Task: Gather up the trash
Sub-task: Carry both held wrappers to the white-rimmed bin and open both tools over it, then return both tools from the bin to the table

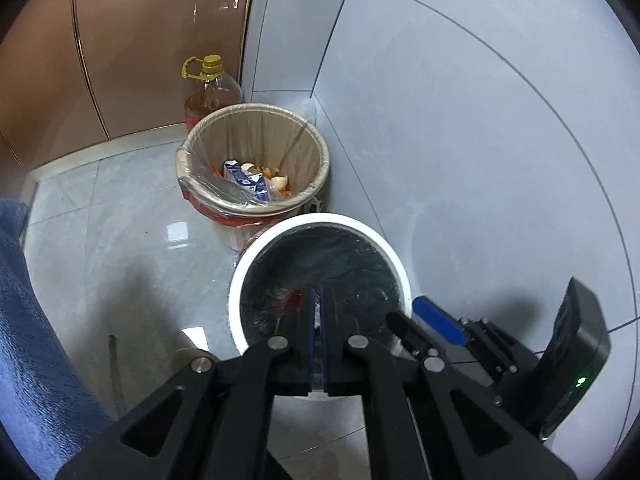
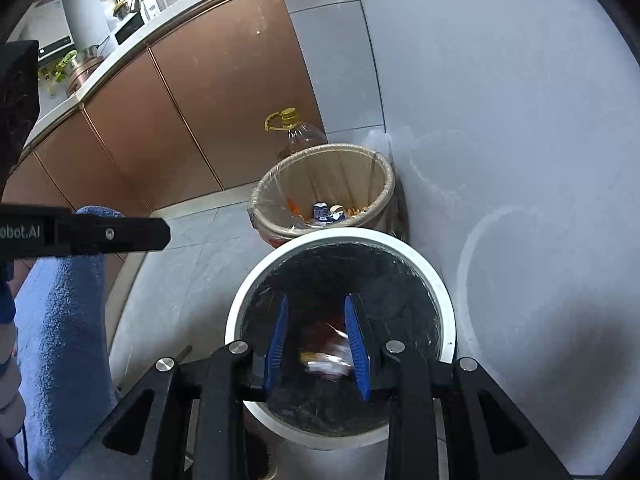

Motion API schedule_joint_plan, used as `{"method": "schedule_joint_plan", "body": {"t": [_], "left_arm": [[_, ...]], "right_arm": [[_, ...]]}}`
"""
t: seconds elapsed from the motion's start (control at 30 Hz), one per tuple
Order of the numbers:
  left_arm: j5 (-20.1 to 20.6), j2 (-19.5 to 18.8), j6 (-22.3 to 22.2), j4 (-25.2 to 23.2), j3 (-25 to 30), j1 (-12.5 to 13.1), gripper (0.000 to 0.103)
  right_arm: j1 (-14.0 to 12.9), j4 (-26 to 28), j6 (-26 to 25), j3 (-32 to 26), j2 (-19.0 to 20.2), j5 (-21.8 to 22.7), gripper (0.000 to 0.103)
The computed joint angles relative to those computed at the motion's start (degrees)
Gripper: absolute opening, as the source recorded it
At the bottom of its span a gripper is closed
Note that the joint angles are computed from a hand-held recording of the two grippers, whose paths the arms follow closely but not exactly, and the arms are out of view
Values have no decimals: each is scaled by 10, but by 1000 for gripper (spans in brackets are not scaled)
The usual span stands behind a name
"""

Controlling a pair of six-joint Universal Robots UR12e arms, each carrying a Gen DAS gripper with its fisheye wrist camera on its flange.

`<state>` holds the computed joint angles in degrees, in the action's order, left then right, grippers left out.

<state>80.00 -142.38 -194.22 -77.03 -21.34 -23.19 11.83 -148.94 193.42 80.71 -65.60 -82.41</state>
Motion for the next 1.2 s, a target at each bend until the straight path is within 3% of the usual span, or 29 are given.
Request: {"method": "schedule_joint_plan", "body": {"t": [0.13,0.43,0.93,1.0,1.07,1.1,1.2], "left_arm": [[-4,46,-19,75,-85,2,3],[47,174,-69,249,-281,3,3],[156,399,-87,379,-555,4,4],[174,426,-96,390,-588,6,12],[197,458,-113,409,-629,7,48],[207,472,-120,419,-647,8,53],[241,512,-137,429,-694,9,54]], "right_arm": [[0,-4,10,-5,3,5,33],[17,-52,11,12,-30,16,44],[75,-97,-55,15,-85,65,52],[84,-96,-65,12,-87,76,53],[90,-96,-73,12,-89,86,53],[95,-96,-79,10,-89,94,53],[105,-93,-92,7,-89,116,54]]}}
